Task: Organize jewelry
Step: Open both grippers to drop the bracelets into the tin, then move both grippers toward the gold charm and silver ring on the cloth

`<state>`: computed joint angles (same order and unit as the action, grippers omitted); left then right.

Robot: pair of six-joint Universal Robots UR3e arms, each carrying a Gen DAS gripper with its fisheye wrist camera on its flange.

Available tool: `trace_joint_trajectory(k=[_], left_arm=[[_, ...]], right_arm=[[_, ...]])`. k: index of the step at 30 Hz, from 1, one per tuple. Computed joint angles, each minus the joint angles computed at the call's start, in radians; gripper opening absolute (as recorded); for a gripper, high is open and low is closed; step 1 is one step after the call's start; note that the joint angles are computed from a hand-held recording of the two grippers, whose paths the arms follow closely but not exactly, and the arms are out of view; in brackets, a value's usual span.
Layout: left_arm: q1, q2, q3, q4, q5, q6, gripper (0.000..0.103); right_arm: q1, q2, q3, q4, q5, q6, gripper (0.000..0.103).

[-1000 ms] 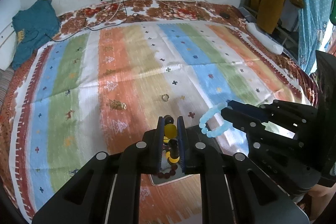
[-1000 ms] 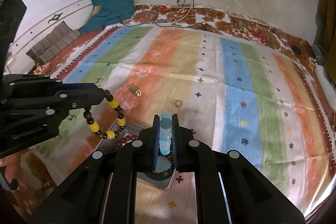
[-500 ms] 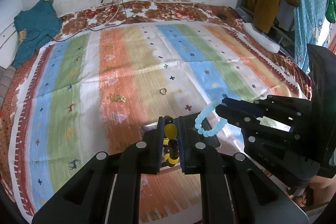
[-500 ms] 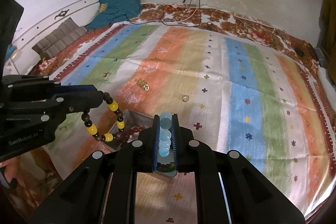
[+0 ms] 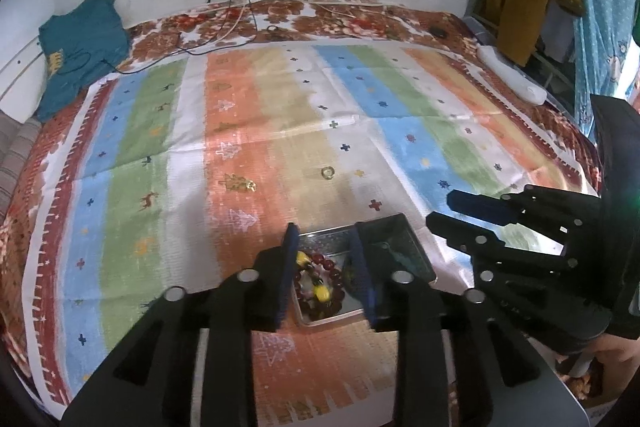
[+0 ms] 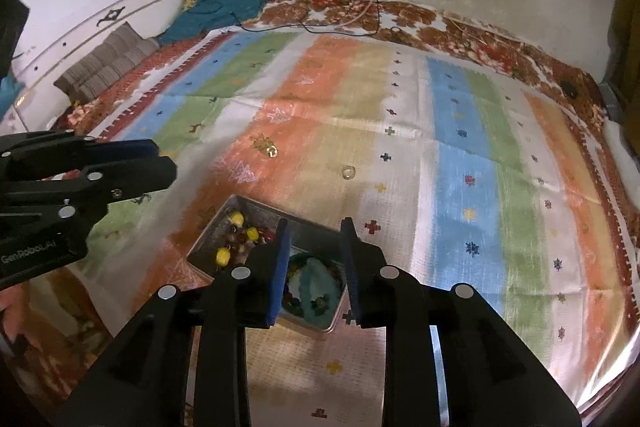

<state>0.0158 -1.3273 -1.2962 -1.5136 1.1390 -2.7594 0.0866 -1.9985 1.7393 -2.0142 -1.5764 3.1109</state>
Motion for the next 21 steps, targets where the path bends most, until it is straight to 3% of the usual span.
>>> trace_joint_trajectory(k=[10, 21], left_arm=[[-0.003, -0.063, 0.036, -0.003, 0.052, -0.009, 0.057], [-0.002, -0.207, 0.148, -0.03, 0.132, -0.027, 0.063]], right_arm=[[-0.028, 0.039, -0.021, 0.028, -0.001, -0.023, 0.046], [-0.058, 0.149, -0.097, 0.04, 0.015, -0.065, 0.057]])
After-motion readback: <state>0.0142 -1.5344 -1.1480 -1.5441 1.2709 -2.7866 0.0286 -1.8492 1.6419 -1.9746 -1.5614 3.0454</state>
